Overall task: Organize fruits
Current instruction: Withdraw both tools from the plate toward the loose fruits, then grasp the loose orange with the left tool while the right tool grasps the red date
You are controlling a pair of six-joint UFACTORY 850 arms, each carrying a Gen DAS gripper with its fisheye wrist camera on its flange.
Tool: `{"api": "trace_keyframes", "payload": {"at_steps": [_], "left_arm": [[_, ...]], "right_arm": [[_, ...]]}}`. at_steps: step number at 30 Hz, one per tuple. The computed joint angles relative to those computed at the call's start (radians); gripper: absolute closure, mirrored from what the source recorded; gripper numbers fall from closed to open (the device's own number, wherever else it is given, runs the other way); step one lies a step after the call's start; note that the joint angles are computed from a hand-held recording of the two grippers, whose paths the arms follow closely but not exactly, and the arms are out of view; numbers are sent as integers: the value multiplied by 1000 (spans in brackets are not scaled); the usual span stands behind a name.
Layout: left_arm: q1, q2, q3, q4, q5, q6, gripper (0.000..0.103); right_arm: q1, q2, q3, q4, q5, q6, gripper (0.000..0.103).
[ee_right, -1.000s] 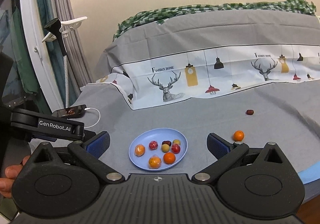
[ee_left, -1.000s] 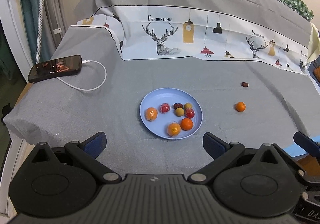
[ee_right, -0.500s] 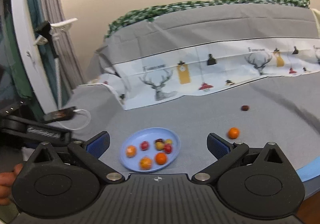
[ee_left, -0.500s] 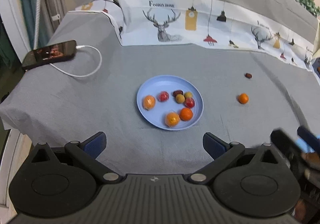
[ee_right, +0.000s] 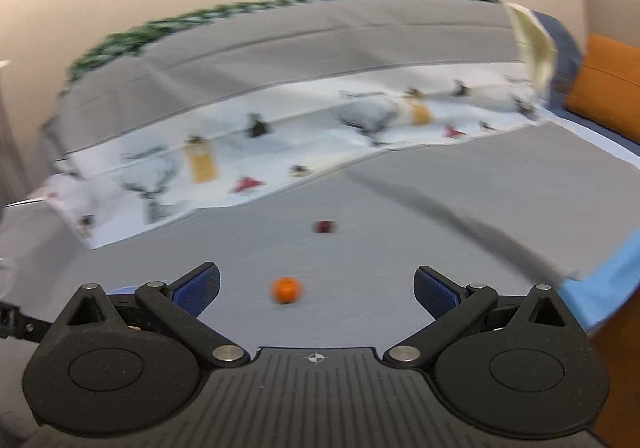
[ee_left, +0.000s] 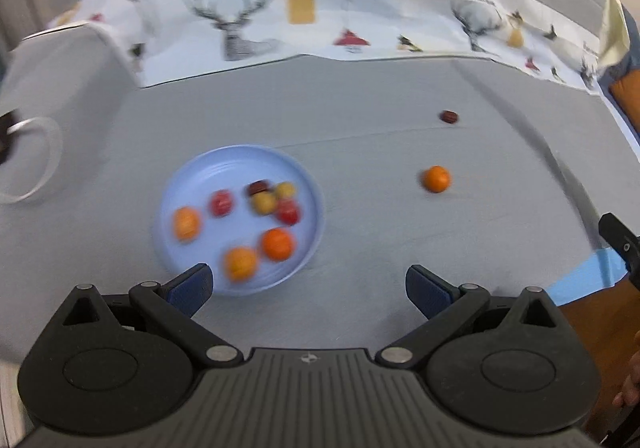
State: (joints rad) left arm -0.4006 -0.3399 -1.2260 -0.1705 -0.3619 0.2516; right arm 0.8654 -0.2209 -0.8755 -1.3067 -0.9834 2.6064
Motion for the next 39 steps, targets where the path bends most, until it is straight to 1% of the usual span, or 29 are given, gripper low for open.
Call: {"api": "trace_keyframes", "payload": {"at_steps": [1, 4, 6, 8, 9, 10, 11, 13, 15, 17, 19, 20, 21, 22, 23, 26, 29, 31, 32, 33, 34, 35, 36, 37, 39], "left_arm": [[-18, -32, -25, -20, 4, 23, 0], [-73, -141, -117, -7, -4, 5, 0], [-101, -219, -182, -49, -17, 37, 0], [-125, -293, -247, -41, -25, 32, 0], [-134, -333, -283, -71, -31, 71, 0], [-144, -377, -323, -93, -35, 111, 0], [-152, -415, -358, -84, -34, 113, 0], [-173, -494, -439, -2, -24, 56, 0], [-181, -557, -511, 10, -29, 57, 1], [-187, -623, -593, 44, -49, 25, 0], [-190, -690, -681, 111, -79, -40, 0], [-188, -722, -728, 109, -102, -32, 0], [-184, -741, -755, 112, -111, -37, 0], [-177, -744, -756, 86, -91, -21, 0], [-173, -746, -758, 86, -81, -25, 0], [-162, -752, -763, 54, -76, 32, 0], [-161, -757, -777, 59, -83, 34, 1], [-158, -755, -773, 24, -74, 67, 6], [-157, -749, -764, 8, -58, 93, 15], [-158, -749, -767, -15, -48, 125, 32], [-158, -751, -772, -57, -45, 178, 52], [-160, -758, -788, -78, -55, 204, 64], [-163, -770, -816, -65, -75, 188, 63], [-160, -779, -836, -82, -100, 187, 64], [-155, -783, -849, -93, -126, 188, 64]], "right_arm": [[-24, 5, 14, 14, 15, -6, 1], [-89, -8, 35, 29, 82, 7, 1], [-143, -36, 43, 5, 148, 23, 1], [-205, -78, 35, -37, 208, 4, 1], [-236, -104, 24, -49, 234, -27, 1], [-258, -134, 7, -42, 234, -71, 1], [-284, -178, -16, -42, 229, -131, 1], [-333, -238, -45, -79, 253, -193, 1], [-394, -290, -61, -194, 331, -170, 1], [-449, -354, -99, -312, 399, -137, 1], [-489, -418, -150, -389, 447, -114, 1], [-504, -447, -181, -420, 472, -108, 1], [-516, -478, -209, -489, 481, -60, 1], [-523, -497, -225, -571, 466, 16, 1], [-532, -520, -252, -628, 464, 50, 1], [-551, -589, -341, -750, 448, 89, 1], [-568, -620, -393, -806, 465, 114, 1], [-576, -630, -409, -828, 471, 121, 1], [-578, -636, -416, -844, 469, 136, 3], [-581, -638, -417, -883, 465, 169, 16], [-582, -638, -421, -920, 463, 190, 28], [-580, -637, -430, -914, 469, 169, 62], [-577, -638, -444, -867, 484, 107, 73], [-571, -636, -454, -794, 493, 38, 73], [-560, -627, -446, -730, 489, -4, 73]]}}
